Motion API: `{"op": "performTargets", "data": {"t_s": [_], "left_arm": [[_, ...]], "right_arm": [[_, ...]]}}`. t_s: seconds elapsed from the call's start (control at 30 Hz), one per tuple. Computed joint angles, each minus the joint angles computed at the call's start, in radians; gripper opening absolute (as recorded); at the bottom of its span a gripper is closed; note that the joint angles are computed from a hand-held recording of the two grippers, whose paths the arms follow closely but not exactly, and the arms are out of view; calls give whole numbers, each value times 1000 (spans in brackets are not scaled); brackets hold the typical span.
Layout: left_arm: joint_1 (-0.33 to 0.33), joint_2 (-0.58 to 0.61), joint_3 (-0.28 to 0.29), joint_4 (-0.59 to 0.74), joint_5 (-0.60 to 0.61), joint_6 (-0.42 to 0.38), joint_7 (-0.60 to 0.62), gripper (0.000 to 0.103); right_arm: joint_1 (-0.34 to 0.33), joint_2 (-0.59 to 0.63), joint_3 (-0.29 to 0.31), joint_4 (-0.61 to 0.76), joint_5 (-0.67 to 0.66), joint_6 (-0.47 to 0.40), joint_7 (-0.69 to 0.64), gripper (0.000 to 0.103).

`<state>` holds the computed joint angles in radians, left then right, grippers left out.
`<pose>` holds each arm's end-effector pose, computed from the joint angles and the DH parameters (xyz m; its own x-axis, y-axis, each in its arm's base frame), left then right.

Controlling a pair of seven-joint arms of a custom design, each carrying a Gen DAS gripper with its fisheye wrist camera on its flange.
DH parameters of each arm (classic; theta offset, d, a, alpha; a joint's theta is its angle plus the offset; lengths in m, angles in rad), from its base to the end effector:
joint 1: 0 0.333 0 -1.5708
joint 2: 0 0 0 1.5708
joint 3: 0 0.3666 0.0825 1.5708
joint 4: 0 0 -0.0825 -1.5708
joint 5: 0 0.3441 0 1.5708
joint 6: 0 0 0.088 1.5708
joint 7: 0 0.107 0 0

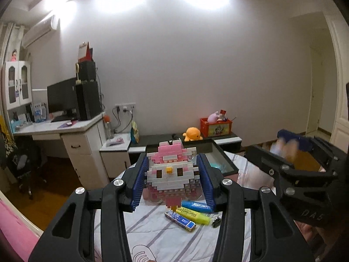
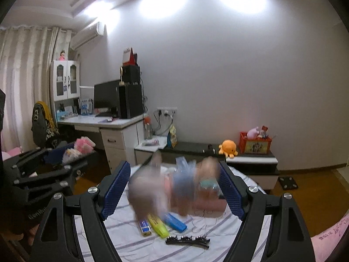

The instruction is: Organize rigid objects

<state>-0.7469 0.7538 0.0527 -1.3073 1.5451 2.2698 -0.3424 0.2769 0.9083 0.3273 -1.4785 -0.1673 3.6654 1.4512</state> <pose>0.6023 -0.4855 0.3913 0.2209 -0.9740 -0.0507 -0.2960 -0.0175 -0.9550 0.6692 0.3633 0.3760 0.5898 -0.8073 -0.0208 -0.2037 -0.1239 -0.9712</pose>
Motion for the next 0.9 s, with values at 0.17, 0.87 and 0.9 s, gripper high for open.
{"op": "performTargets", "data": {"t_s": [0.17, 0.87, 0.9], "left_arm": [[11, 32, 9, 34, 22, 7, -47, 44], [64, 254, 64, 145, -424, 234, 158, 58], [58, 248, 73, 136, -424, 238, 151, 58]], "right_arm": [[67, -19, -76, 9, 82, 10, -42, 81], [-61, 160, 84, 20, 179, -273, -145, 84], [-71, 166, 106, 10, 180, -263, -151, 84]]}}
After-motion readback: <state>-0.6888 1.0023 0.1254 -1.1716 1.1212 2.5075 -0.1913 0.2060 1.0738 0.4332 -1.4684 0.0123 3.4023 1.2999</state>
